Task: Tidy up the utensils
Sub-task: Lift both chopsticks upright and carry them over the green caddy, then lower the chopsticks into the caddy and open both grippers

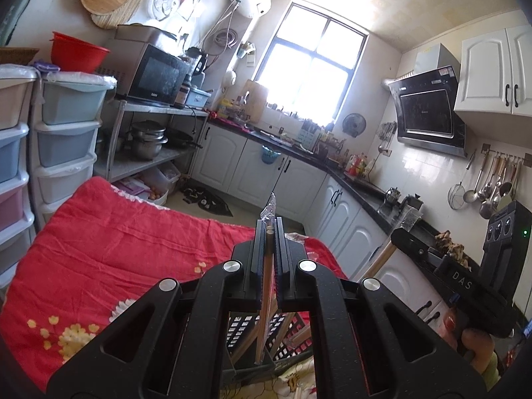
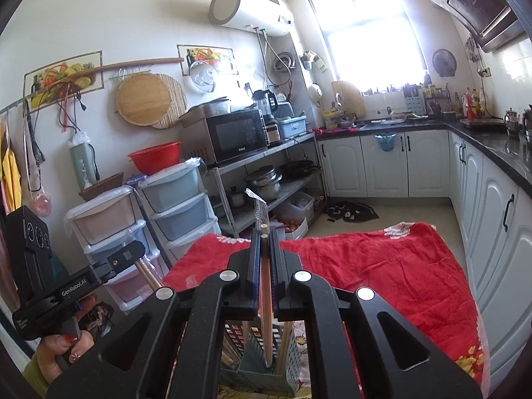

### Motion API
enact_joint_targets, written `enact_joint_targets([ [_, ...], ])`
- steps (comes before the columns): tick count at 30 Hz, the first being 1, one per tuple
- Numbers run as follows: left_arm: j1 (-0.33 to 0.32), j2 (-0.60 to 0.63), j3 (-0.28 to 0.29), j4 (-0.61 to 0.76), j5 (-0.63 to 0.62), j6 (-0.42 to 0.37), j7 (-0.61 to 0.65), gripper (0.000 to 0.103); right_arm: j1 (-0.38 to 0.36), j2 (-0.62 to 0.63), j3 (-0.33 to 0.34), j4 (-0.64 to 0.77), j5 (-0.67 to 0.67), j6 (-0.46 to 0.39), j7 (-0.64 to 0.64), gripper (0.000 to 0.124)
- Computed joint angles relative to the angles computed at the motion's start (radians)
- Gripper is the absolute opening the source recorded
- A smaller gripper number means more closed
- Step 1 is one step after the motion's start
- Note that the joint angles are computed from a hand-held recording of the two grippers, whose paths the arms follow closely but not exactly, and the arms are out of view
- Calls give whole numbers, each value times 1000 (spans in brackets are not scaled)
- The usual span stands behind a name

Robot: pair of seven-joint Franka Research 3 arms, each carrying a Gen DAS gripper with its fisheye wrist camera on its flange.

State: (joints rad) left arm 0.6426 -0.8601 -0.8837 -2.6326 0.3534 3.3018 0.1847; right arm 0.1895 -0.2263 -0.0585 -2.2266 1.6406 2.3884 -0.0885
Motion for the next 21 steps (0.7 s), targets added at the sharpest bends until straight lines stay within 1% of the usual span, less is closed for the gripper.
enact_joint_targets([
  [13, 29, 58, -49, -6, -11, 31, 9, 3, 9, 59, 26, -2, -43, 32, 22, 6],
  [21, 30, 83, -61, -5, -18, 18, 19, 3, 10, 85, 36, 1, -76, 48, 52, 6],
])
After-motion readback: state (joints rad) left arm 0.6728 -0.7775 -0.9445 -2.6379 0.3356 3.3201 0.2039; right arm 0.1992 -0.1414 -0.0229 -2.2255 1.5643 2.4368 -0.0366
